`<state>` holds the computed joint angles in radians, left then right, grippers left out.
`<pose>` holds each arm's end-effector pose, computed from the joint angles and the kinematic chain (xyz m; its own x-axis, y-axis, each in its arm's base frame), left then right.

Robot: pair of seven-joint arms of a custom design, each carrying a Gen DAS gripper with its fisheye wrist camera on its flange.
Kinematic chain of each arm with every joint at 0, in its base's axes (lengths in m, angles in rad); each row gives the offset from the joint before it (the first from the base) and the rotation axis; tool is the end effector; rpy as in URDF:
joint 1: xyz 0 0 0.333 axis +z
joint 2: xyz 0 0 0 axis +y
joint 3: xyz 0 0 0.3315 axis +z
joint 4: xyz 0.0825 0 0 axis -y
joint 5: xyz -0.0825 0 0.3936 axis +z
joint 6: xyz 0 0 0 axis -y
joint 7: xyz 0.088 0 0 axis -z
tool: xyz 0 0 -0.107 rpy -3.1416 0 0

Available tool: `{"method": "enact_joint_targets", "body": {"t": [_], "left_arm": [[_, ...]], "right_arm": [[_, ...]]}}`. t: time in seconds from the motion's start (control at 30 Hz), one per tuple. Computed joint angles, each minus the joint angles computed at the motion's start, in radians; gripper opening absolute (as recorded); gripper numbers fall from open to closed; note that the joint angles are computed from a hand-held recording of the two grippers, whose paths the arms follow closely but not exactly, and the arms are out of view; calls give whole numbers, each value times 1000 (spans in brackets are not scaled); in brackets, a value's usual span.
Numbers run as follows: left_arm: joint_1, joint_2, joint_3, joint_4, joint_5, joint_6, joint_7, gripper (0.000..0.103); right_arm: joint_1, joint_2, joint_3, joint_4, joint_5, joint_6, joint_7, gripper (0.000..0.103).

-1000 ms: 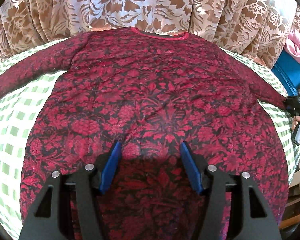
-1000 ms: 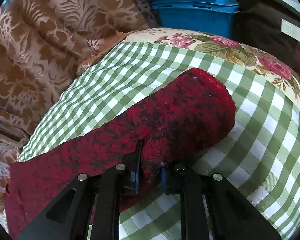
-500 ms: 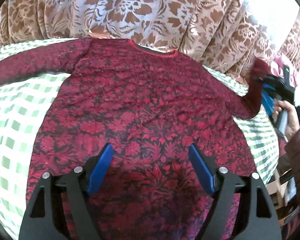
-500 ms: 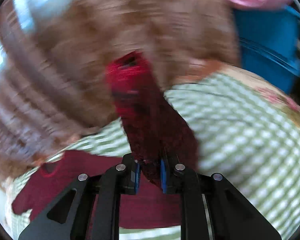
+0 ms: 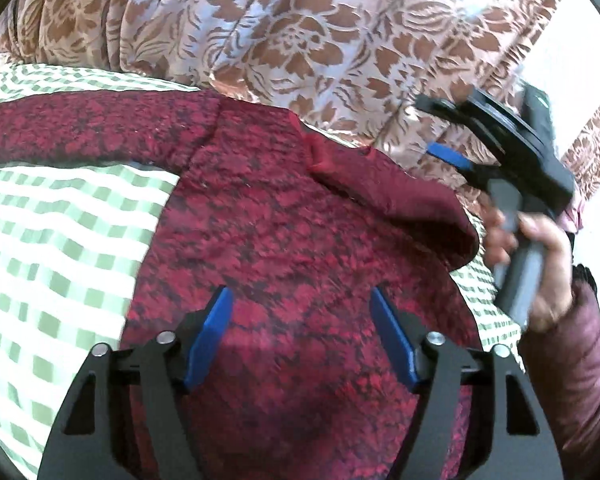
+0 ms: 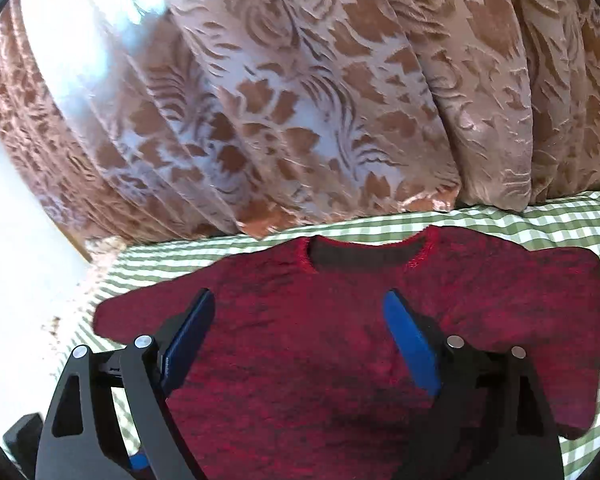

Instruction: Fold small clothes

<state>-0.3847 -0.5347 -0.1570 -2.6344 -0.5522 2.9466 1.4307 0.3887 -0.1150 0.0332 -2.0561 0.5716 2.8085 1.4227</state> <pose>0.3725 -0.1907 0.5194 -0.1018 -0.8765 0.4705 -0.7659 -0.2327 -0.5994 0.5362 0.2131 0.5971 0.2750 -0.8727 -0.4035 -0.7161 0.0940 -0.6916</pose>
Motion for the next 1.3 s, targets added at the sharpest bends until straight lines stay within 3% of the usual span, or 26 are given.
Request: {"method": "enact_joint_targets", "body": {"t": [0.13, 0.33, 0.5, 0.63, 0.73, 0.77, 0.8, 0.83, 0.87, 0.97, 1.1, 1.2, 1.3], "left_arm": [[-2, 54, 40, 46, -18, 0, 28, 64], [0, 212, 62, 214, -59, -22, 108, 64], [79, 395, -3, 416, -19, -81, 71, 71], [130, 526, -51, 554, 120, -125, -62, 71], [137, 608, -63, 639, 151, -168, -104, 60], [136, 631, -64, 661, 168, -180, -121, 40], [132, 646, -62, 676, 200, -189, -144, 27], [120, 658, -53, 688, 267, -189, -195, 25], [114, 664, -51, 691, 301, -175, -218, 12], [106, 633, -47, 667, 371, -109, -251, 10], [125, 551, -38, 597, 443, -57, -310, 10], [155, 490, -44, 538, 510, -49, -351, 10], [193, 447, -60, 490, 570, -47, -413, 10]], "right_arm": [[1, -114, -31, -121, 37, -2, -19, 86], [-52, -333, -88, -386, -80, -11, 104, 86], [-111, -451, -136, -526, -192, -52, 219, 86], [-137, -460, -148, -560, -277, -52, 293, 86], [-129, -419, -162, -544, -306, -41, 333, 86], [-125, -405, -167, -539, -309, -38, 343, 86], [-113, -391, -177, -534, -304, -27, 345, 86], [-102, -377, -185, -526, -299, -18, 346, 86], [-94, -364, -189, -518, -296, -8, 346, 86], [-67, -358, -207, -505, -275, 3, 336, 86], [98, -430, -327, -530, -133, 59, 176, 86], [187, -450, -369, -522, -70, 105, 105, 86], [261, -392, -395, -464, -29, 126, 63, 85]]}}
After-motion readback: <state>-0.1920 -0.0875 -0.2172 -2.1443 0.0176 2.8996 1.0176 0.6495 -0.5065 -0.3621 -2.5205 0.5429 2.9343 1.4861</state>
